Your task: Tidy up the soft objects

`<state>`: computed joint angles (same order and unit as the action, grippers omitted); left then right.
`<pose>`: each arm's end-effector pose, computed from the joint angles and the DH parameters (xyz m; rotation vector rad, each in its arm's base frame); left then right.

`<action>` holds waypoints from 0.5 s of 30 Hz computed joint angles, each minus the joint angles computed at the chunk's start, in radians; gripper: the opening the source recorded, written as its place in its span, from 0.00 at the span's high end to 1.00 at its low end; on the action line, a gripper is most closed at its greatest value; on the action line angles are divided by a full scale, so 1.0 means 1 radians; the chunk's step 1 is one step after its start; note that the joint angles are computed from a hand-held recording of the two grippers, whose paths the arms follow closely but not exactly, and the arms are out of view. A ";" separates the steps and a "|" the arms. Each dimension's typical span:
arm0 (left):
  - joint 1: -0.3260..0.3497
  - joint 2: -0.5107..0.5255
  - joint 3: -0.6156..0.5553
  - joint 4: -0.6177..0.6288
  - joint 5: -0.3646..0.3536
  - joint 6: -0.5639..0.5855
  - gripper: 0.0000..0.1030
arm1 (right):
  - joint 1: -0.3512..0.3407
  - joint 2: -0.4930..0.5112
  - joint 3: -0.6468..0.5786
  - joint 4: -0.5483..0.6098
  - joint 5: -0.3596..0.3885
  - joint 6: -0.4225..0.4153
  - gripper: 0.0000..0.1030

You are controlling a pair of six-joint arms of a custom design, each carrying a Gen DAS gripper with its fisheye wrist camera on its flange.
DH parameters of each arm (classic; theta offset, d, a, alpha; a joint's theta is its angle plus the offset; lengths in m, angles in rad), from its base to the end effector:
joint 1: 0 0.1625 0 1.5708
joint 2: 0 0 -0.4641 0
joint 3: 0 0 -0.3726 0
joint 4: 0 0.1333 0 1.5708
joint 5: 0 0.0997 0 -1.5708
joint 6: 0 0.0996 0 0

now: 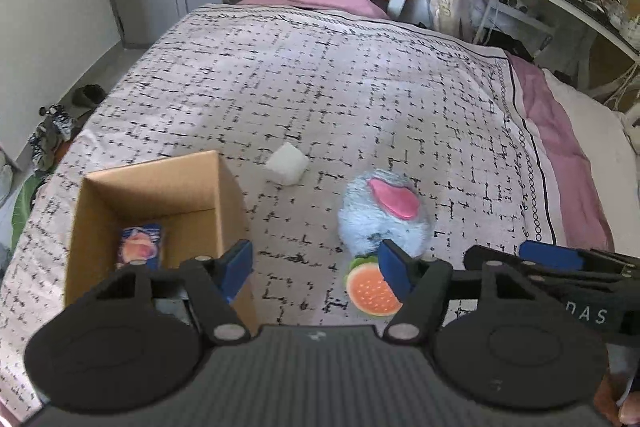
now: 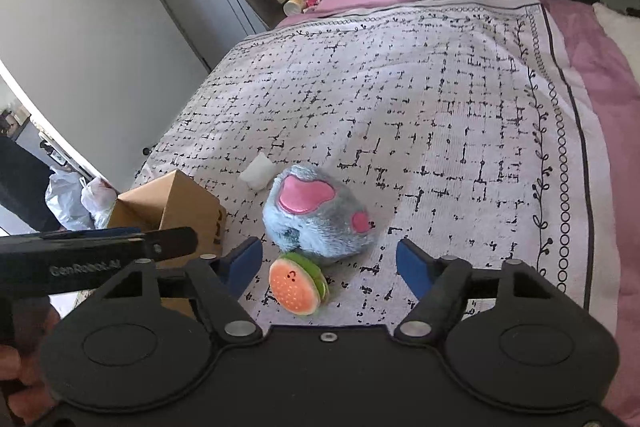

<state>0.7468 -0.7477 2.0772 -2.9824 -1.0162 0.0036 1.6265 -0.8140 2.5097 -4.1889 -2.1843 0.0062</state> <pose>-0.2669 -0.5002 0.0401 1.0320 2.4267 -0.3986 0.0980 -0.3925 0.1605 -0.3071 -2.3242 1.1730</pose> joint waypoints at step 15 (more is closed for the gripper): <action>0.053 0.136 -0.092 0.003 -0.048 0.030 0.63 | -0.096 -0.015 -0.031 0.123 0.083 0.015 0.46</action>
<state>0.7994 -0.6114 1.9849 -2.9790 -1.0645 0.0333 1.5309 -0.8293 2.4785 -4.0657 -2.1015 0.0213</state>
